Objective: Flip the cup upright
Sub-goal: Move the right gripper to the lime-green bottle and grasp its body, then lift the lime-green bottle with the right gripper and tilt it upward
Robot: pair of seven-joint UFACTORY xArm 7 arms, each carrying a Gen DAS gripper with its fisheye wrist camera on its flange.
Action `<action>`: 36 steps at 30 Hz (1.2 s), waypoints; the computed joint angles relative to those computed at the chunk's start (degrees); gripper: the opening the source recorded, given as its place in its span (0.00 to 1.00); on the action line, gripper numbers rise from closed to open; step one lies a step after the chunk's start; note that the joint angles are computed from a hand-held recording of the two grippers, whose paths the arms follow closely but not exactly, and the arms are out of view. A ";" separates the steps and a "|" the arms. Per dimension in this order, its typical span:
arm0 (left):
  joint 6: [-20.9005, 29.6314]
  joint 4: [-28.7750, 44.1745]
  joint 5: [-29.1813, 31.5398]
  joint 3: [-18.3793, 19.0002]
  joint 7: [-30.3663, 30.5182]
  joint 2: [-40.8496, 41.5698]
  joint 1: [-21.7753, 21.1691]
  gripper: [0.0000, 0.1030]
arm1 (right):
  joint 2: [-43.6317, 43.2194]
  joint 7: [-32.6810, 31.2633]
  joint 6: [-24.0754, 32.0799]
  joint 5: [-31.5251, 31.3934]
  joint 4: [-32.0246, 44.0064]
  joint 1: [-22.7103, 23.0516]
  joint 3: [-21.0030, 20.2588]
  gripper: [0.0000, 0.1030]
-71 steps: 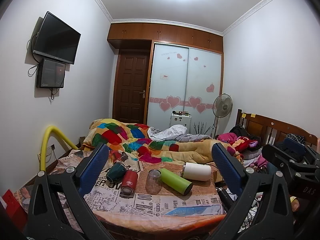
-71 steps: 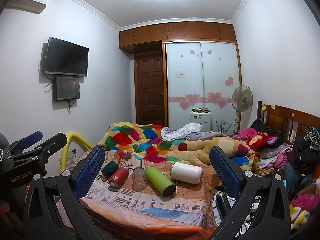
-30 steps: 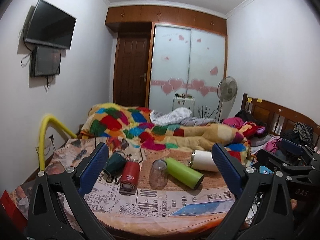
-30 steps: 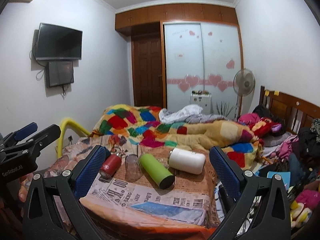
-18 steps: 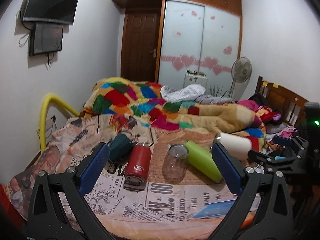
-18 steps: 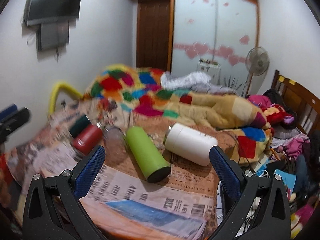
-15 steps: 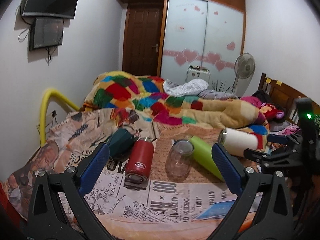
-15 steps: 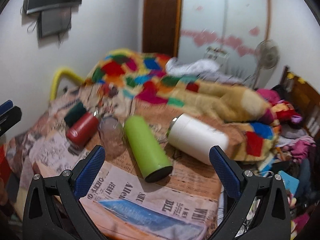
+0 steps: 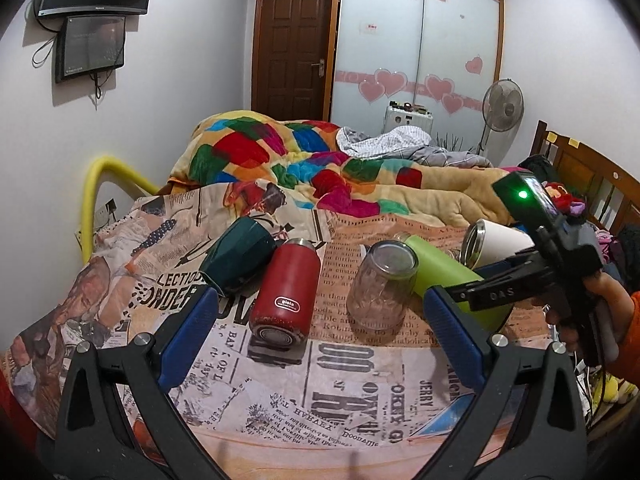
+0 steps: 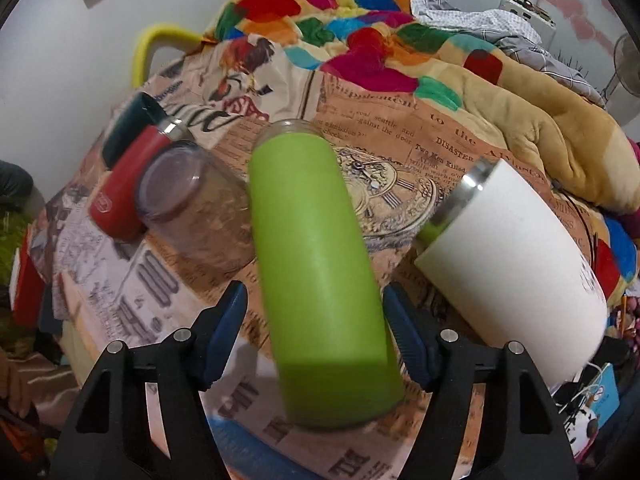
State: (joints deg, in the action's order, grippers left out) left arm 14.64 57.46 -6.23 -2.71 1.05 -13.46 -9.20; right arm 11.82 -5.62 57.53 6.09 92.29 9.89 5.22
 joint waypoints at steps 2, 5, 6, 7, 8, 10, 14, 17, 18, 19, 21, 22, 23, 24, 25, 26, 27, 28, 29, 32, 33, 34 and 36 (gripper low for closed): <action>0.12 0.09 0.06 0.00 -0.02 0.13 0.03 1.00 | 0.99 -0.32 0.95 -0.85 1.22 0.27 0.03 0.65; 0.01 -0.13 1.05 -0.42 -0.89 0.13 0.63 1.00 | 2.61 -0.65 2.78 -2.22 3.14 0.72 0.00 0.65; 0.00 -0.21 1.09 -0.33 -0.91 0.13 0.63 1.00 | 3.48 -0.73 3.76 -2.56 4.24 0.76 -0.08 0.65; 0.05 -0.26 1.09 -0.27 -1.00 0.15 0.65 1.00 | 5.18 -0.64 5.74 -3.28 6.40 0.91 -0.24 0.65; 0.02 -0.31 1.12 -0.25 -1.10 0.19 0.67 1.00 | 5.79 -0.40 6.79 -3.72 7.10 1.11 -0.29 0.65; -0.03 -0.52 1.69 -0.49 -1.76 0.16 0.98 1.00 | 6.73 -0.80 9.07 -3.66 8.08 1.17 -0.17 0.63; 0.42 -0.65 2.28 -0.52 -2.28 0.15 1.19 1.00 | 6.11 -1.05 9.23 -3.24 7.03 1.46 0.01 0.61; 0.67 -0.82 2.21 -0.41 -2.31 -0.33 1.08 1.00 | 4.72 -0.12 7.19 -2.19 4.64 1.25 -0.01 0.61; 0.42 -0.98 2.74 -0.67 -2.64 -0.46 1.32 1.00 | 4.21 0.12 6.75 -1.93 3.90 1.18 -0.01 0.60; 0.29 -1.10 3.30 -0.86 -2.91 -0.67 1.56 1.00 | 3.29 0.47 5.98 -1.77 2.67 1.17 0.00 0.60; 0.09 -1.39 4.56 -1.36 -3.65 -1.13 2.04 1.00 | 1.47 0.93 4.54 -1.97 0.50 1.25 0.01 0.60; 0.11 -1.66 4.91 -1.46 -3.86 -1.53 2.09 1.00 | 0.83 1.06 4.18 -2.02 -0.14 1.28 0.05 0.60; 0.16 -1.85 5.22 -1.60 -4.15 -1.90 2.12 1.00 | -0.24 1.13 3.67 -1.78 -1.14 1.19 0.07 0.60; 0.24 -1.93 5.26 -1.56 -4.26 -2.30 2.01 1.00 | -0.98 1.14 3.38 -1.48 -1.79 1.07 0.08 0.60; 0.25 -2.14 5.28 -1.55 -4.40 -2.79 1.91 1.00 | -1.89 1.18 3.16 -1.00 -2.49 0.89 0.08 0.60; 0.23 -2.34 5.26 -1.51 -4.50 -3.27 1.81 1.00 | -2.73 1.22 3.00 -0.53 -3.14 0.74 0.08 0.60; 0.20 -2.61 5.30 -1.54 -4.69 -3.85 1.79 1.00 | -3.48 1.31 2.84 -0.24 -3.75 0.65 0.08 0.60; 0.21 -2.73 5.32 -1.54 -4.82 -4.27 1.73 1.00 | -4.19 1.50 2.87 -0.03 -4.33 0.64 0.11 0.60; 0.32 -2.73 5.27 -1.49 -4.88 -4.68 1.63 1.00 | -4.95 1.62 2.91 0.22 -5.01 0.62 0.14 0.60; 0.45 -3.31 5.37 -1.67 -5.40 -6.42 1.55 1.00 | -7.31 1.99 2.15 -0.08 -7.12 0.83 0.25 0.60; 0.51 -3.56 5.49 -1.81 -5.64 -7.02 1.59 1.00 | -8.11 2.03 1.80 0.20 -7.74 0.80 0.24 0.60; 0.63 -3.83 5.67 -1.97 -5.87 -7.72 1.66 1.00 | -8.89 2.17 1.93 0.92 -8.41 0.70 0.18 0.60; 0.96 -4.23 6.11 -2.28 -6.29 -8.93 1.82 1.00 | -10.60 1.95 1.21 2.30 -10.04 0.54 0.11 0.60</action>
State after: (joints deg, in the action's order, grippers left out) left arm 15.59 53.23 -0.11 -4.99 -5.23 -22.38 -7.38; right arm 1.21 -3.67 58.74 8.38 82.25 10.43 5.33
